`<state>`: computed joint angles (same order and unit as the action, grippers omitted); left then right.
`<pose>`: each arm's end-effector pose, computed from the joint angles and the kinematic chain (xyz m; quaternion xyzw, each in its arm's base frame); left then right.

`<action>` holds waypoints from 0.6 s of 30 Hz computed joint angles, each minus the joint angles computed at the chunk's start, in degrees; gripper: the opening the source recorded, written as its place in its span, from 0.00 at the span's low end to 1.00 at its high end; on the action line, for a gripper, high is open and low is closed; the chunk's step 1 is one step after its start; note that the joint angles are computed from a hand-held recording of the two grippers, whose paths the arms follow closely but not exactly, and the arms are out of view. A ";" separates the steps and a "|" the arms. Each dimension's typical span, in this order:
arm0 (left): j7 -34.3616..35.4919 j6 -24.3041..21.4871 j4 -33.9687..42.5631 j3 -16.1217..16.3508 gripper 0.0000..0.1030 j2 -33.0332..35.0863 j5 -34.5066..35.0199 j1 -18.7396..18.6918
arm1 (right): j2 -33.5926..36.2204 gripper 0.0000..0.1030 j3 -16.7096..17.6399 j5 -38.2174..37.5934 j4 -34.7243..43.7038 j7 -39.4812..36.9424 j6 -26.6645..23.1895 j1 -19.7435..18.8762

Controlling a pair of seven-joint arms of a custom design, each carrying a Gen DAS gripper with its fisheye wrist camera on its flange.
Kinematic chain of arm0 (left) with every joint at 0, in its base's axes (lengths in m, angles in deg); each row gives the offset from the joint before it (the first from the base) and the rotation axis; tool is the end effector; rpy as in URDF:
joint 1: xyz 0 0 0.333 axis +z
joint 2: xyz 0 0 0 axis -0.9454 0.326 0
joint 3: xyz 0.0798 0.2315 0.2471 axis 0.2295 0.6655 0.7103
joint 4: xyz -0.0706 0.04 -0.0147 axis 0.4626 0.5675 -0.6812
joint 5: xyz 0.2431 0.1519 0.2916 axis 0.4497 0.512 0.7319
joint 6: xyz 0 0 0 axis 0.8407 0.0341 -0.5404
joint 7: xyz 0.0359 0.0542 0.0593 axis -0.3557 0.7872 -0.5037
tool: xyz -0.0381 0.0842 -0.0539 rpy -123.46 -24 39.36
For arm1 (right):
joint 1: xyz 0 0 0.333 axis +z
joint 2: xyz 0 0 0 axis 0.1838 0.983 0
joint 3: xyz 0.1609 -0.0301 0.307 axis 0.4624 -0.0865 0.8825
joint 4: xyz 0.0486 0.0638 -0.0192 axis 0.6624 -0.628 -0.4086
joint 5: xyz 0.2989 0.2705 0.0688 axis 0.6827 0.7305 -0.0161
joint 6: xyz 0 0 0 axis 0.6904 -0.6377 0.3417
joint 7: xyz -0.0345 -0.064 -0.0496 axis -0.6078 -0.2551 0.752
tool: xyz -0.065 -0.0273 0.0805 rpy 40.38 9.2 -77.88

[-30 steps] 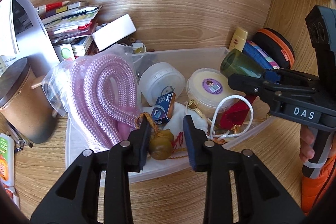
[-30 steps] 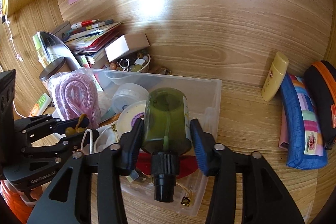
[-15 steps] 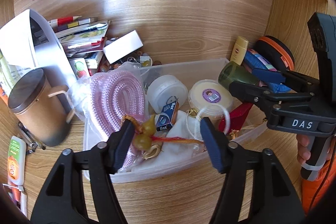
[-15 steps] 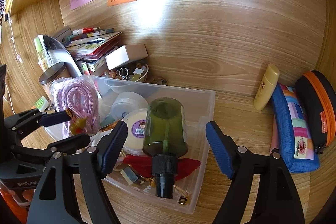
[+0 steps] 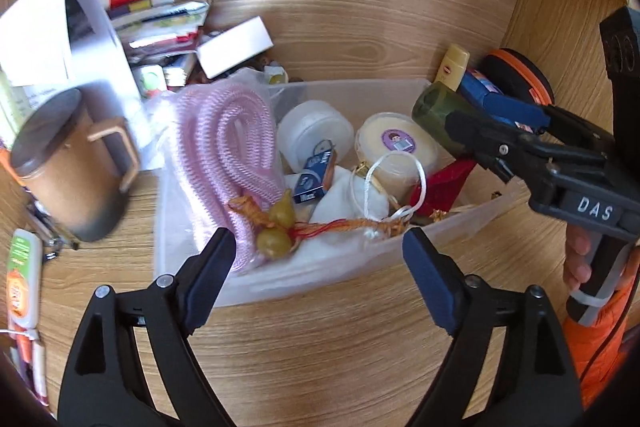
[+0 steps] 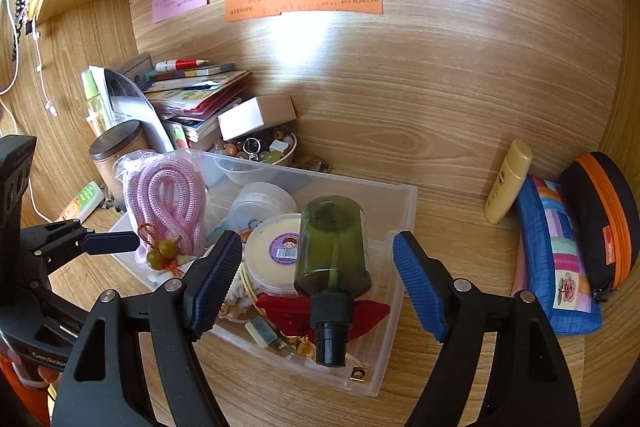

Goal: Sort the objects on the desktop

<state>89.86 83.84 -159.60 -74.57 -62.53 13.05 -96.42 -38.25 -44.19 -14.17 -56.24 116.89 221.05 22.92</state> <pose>0.4444 -0.1739 0.4887 -0.5055 0.7850 -0.3283 0.1430 0.4324 0.3048 0.5035 -0.6921 0.5692 -0.2639 0.3568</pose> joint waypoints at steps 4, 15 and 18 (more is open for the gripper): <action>-2.31 0.90 -1.47 -0.96 0.87 -1.67 1.50 1.14 | -0.17 0.73 0.16 -0.55 0.00 0.20 0.14 -0.10; -15.75 5.06 -4.42 -2.22 0.91 -5.06 12.94 4.00 | -3.54 0.90 2.30 -2.34 -1.03 1.58 -3.83 -0.16; -19.16 6.15 -5.27 -2.69 0.92 -6.20 15.90 4.84 | -5.11 0.90 2.91 -3.47 -1.97 2.67 -4.27 -0.18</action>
